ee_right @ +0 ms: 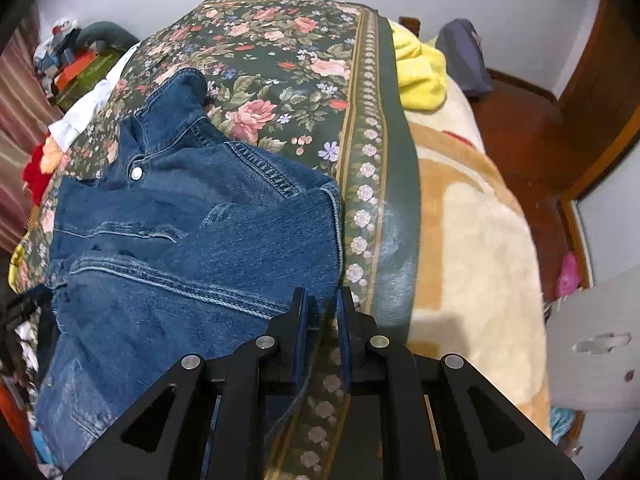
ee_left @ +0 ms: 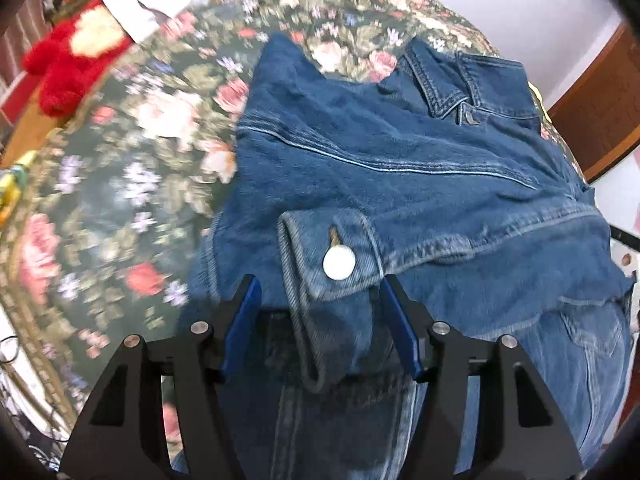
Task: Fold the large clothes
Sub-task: 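Grasp the buttoned sleeve cuff with the left gripper and lift it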
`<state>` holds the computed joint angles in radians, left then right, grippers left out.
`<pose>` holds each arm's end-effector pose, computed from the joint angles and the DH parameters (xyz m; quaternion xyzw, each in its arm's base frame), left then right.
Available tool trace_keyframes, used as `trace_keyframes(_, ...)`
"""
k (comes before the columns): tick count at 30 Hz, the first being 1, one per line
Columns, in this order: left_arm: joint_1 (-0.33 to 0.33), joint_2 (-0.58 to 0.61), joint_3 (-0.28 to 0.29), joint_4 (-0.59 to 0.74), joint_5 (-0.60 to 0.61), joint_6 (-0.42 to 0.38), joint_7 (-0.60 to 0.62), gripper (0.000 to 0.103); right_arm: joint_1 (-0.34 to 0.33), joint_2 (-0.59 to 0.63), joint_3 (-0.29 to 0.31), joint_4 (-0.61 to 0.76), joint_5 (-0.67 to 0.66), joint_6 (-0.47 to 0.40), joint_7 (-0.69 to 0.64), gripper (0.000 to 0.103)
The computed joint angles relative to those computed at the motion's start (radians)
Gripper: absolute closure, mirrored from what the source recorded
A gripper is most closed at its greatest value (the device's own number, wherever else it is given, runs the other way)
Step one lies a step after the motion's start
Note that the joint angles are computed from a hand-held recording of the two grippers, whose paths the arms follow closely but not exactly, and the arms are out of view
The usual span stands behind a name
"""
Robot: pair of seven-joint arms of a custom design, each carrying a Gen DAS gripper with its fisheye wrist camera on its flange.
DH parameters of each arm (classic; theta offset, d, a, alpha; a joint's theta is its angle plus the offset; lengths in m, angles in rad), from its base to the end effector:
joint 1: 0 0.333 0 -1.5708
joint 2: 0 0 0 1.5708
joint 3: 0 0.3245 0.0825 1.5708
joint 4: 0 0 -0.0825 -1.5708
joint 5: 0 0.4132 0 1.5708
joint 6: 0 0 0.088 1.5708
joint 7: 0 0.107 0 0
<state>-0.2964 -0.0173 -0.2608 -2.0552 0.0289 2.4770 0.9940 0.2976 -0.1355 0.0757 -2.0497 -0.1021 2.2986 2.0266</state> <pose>0.5158 -0.3223 0.4867 -0.6901 0.6902 -0.2094 0.0602 0.5370 0.2098 0.5379 -0.6835 0.7030 -0.1146 0.1597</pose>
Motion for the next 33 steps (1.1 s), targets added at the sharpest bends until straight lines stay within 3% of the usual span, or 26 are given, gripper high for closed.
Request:
trace_keyframes(3,-0.007,0.062,0.000,0.056,0.001,-0.016,0.003,0.045,-0.001,0.016,0.001,0.000,-0.016,0.008,-0.011,0.093)
trace_keyframes(5,-0.020,0.082,0.000,0.077,0.036,-0.021,-0.015,0.056,-0.003,0.029,0.002,-0.001,-0.032,0.016,-0.006,0.093)
trace_keyframes(13,-0.074,0.039,-0.001,0.090,0.359,-0.081,-0.183,0.074,-0.001,0.040,0.009,0.000,-0.090,0.013,0.002,0.092)
trace_keyframes(14,-0.073,0.026,-0.004,0.089,0.387,-0.079,-0.199,0.076,-0.001,0.040,0.011,0.001,-0.103,0.008,0.006,0.086)
trace_keyframes(17,-0.062,-0.012,-0.017,0.100,0.477,-0.080,-0.252,0.077,-0.005,0.031,0.024,-0.001,-0.223,-0.019,0.076,0.045)
trace_keyframes(18,-0.057,-0.019,-0.022,0.112,0.505,-0.083,-0.264,0.077,-0.008,0.014,0.023,-0.018,-0.251,-0.006,0.098,0.039)
trace_keyframes(23,-0.046,0.006,-0.034,0.225,0.649,-0.107,-0.298,0.079,-0.009,-0.052,-0.026,-0.086,-0.046,0.091,0.025,0.039)
trace_keyframes(27,-0.053,0.048,-0.024,0.321,0.687,-0.108,-0.269,0.079,-0.004,-0.040,-0.043,-0.071,0.094,0.131,-0.035,0.039)
trace_keyframes(33,-0.087,0.111,0.006,0.428,0.736,-0.128,-0.251,0.079,-0.004,0.074,-0.016,0.037,0.105,0.109,-0.051,0.039)
